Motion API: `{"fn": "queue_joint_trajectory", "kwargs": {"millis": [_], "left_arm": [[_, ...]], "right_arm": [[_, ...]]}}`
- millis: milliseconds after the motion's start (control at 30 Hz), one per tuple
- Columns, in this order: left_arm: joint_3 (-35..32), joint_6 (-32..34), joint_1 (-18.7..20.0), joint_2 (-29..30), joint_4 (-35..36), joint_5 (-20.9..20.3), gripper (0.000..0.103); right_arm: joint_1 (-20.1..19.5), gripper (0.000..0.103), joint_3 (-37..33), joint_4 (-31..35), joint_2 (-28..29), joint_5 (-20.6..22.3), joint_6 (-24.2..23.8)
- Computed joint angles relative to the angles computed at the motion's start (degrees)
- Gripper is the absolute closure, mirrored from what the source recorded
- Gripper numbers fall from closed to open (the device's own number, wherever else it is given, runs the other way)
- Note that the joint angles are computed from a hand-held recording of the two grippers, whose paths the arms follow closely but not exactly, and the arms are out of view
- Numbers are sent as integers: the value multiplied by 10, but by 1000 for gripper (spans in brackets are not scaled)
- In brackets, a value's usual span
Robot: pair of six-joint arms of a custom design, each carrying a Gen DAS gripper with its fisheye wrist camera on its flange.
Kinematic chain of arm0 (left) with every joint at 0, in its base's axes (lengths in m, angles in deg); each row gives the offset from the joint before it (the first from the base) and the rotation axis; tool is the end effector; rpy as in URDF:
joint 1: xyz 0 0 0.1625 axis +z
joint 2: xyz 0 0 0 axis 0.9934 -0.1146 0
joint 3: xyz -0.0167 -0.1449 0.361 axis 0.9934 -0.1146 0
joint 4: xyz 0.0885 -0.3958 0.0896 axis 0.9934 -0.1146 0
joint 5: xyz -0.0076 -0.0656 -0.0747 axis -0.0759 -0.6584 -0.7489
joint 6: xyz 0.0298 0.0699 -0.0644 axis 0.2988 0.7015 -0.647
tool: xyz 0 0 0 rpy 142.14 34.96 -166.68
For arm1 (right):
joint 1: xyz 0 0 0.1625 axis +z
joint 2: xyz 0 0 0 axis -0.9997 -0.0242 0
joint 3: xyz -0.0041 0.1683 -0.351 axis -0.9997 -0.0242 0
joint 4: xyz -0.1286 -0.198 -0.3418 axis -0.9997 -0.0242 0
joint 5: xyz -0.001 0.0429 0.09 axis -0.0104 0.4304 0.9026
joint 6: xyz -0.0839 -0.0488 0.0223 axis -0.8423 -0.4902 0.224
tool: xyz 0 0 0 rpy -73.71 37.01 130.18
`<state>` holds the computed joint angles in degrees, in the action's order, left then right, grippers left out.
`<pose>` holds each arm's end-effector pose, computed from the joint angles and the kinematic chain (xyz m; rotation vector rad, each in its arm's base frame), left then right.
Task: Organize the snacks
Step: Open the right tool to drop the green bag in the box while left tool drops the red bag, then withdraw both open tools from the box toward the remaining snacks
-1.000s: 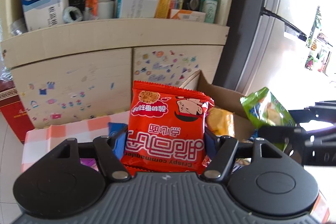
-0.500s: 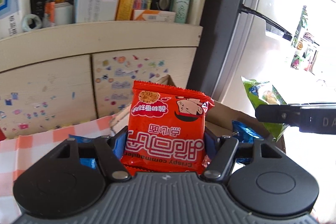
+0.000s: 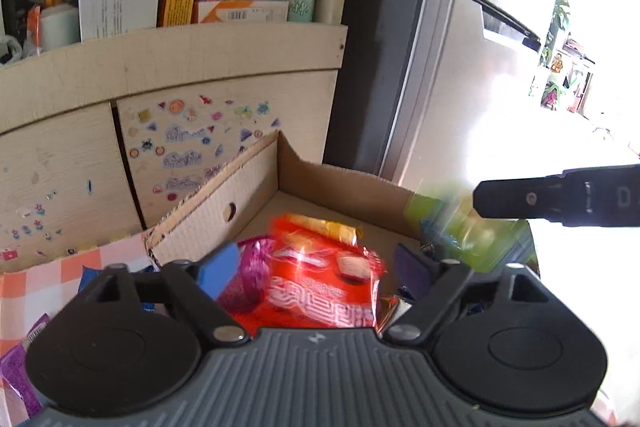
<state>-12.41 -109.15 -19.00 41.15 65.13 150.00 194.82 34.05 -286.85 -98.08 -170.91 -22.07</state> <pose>-0.1574 -0.7067 0.0967 1.1821 2.3943 -0.8805 0.2382 -0.6135 0.0990 -0.0932 -2.1592 1.1833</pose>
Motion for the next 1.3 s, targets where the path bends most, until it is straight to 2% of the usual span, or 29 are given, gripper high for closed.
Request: {"fn": "queue_joint_trajectory", "kwargs": {"millis": [133, 400, 600, 800, 1067, 1300], "left_arm": [[14, -1, -3, -15, -8, -1, 11], [27, -21, -1, -45, 16, -18, 9], [72, 3, 2, -84, 1, -39, 8], [71, -14, 15, -100, 23, -54, 8], [88, -6, 34, -138, 29, -71, 8], [70, -14, 57, -144, 53, -89, 8]], "right_arm": [[-1, 26, 5, -6, -3, 4, 7], [-1, 22, 13, -3, -7, 39, -1], [-1, 18, 13, 10, -6, 82, -23], [2, 17, 9, 31, 2, 116, -59], [5, 17, 9, 74, 7, 154, -94], [4, 16, 9, 117, 10, 187, -116]]}}
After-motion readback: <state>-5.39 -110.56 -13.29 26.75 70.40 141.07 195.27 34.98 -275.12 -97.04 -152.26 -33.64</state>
